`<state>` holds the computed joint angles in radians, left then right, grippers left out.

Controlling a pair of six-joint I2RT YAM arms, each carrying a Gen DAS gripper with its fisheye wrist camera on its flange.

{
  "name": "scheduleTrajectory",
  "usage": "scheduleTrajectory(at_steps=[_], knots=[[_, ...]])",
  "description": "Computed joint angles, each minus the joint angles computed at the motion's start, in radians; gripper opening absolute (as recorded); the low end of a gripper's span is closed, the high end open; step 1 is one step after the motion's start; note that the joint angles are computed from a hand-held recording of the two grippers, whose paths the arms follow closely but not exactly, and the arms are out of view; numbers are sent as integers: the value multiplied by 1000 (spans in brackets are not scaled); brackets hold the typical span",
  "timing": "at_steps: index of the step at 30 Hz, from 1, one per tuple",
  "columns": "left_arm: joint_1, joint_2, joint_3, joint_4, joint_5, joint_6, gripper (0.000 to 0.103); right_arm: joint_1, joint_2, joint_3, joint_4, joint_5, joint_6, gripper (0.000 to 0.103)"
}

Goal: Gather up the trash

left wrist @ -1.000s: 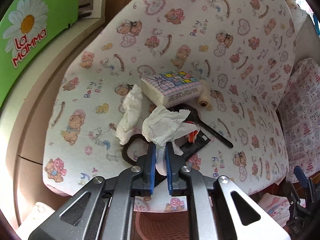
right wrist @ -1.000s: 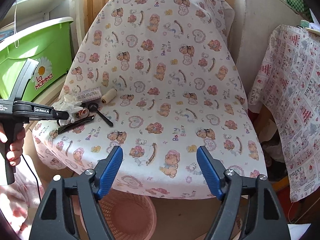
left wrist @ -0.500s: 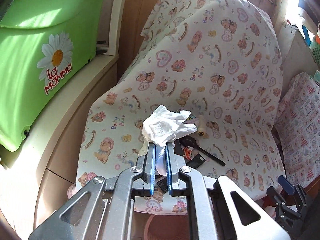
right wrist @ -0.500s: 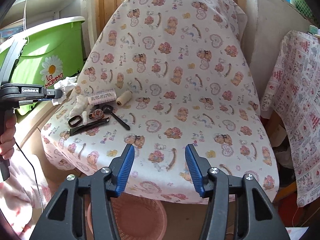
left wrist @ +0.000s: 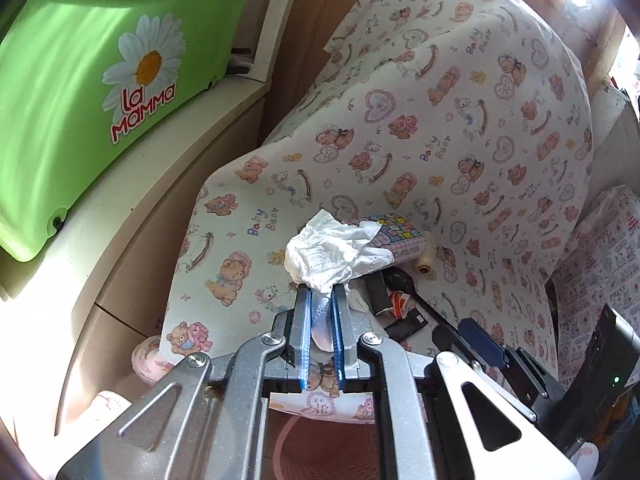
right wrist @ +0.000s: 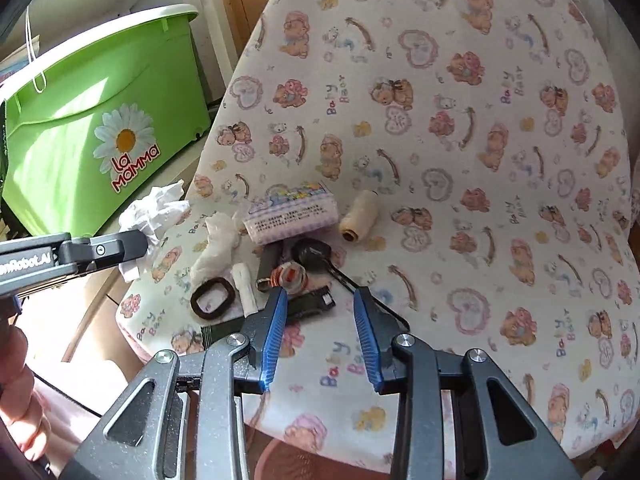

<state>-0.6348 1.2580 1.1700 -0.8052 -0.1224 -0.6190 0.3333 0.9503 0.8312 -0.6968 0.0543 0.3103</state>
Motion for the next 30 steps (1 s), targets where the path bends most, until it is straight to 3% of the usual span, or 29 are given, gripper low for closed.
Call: scheduleTrajectory(at_steps=[7,11,12,13,18,25,28,30], knots=[[-7,69,36,10,14,-16,9,37,172,45,81,-15,-5,31],[-28,82,50,9,-24,-14,8,12,212,51,96,-55,-24,15],[-26,78,49,11,-17,-17,8,9,218,55,91,-58,-29,13],[-23,72,44,16,-5,-21,8,6,224,63,81,-61,-33,5],[-9,56,27,36,36,-48,8,1,136,66,44,-47,-56,3],[-34,-6,1,15,97,-59,8,-123,-110,96,-156,-148,-98,3],[-84,-34,-15,-35,152,-73,8,-104,-236,161,-342,-114,-142,3],[-164,-43,-29,-62,77,-115,8,-32,-297,196,-444,-50,-131,3]])
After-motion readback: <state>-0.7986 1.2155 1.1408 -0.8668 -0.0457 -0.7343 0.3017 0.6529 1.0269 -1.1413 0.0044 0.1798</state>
